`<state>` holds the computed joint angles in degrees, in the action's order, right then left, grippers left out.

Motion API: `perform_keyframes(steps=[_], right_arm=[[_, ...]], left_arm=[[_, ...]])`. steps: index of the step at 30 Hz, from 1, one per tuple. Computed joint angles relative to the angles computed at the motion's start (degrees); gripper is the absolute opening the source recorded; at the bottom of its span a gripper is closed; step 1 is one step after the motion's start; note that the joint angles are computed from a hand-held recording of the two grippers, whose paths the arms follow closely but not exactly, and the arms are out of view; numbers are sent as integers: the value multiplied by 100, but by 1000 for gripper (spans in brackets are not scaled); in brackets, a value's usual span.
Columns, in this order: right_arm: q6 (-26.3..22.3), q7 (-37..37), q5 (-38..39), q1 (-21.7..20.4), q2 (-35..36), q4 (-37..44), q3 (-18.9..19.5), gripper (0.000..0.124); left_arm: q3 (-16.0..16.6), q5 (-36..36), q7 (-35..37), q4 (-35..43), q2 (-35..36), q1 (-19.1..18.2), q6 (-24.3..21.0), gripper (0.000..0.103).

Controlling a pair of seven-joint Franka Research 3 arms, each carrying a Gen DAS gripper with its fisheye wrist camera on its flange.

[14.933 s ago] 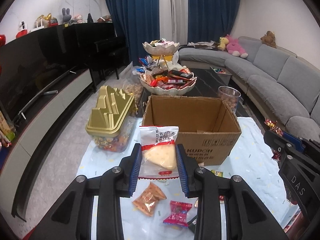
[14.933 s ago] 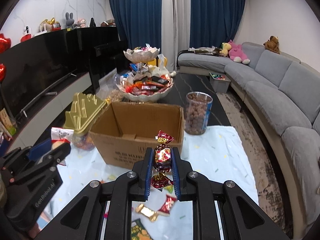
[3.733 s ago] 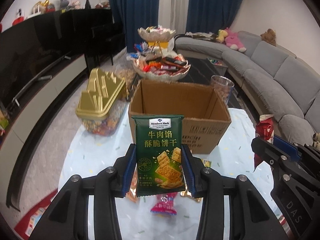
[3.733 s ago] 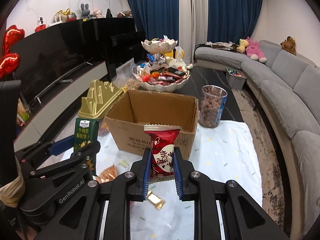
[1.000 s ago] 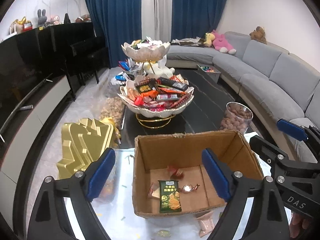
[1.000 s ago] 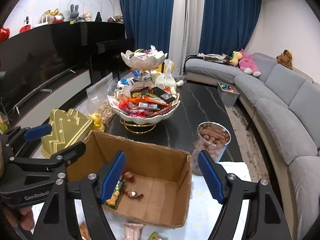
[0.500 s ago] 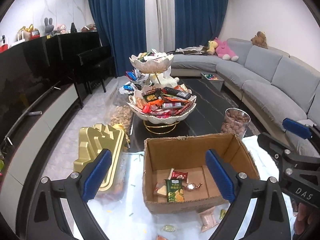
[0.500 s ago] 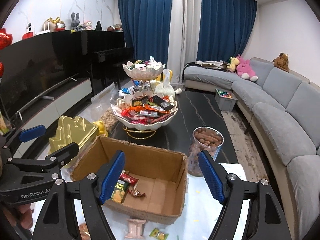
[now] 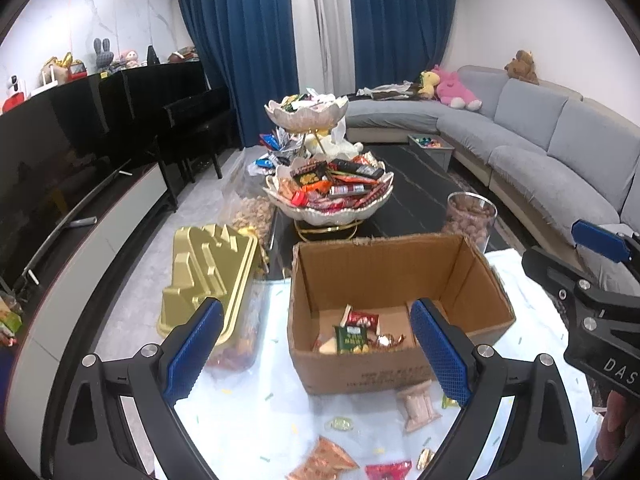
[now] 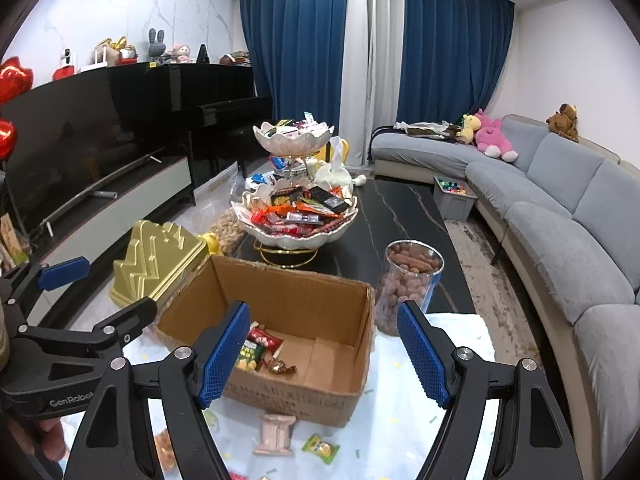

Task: Organize snacks
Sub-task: 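Withdraw both tools from the box back toward the remaining snacks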

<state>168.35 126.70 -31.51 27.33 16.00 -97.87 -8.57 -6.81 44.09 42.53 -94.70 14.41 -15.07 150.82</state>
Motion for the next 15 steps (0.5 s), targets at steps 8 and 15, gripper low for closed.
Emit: perform_keyframes(steps=[8,15], right_arm=[[250,-32,-174,-8,-251,-455,-5,76],[536,59,-485,-32,-454,-898,12,76]], left_arm=[[-82,138,-408,-604,-346,-36,-50,95],[-175,479,-743,-979,-544,-43,-50,95]])
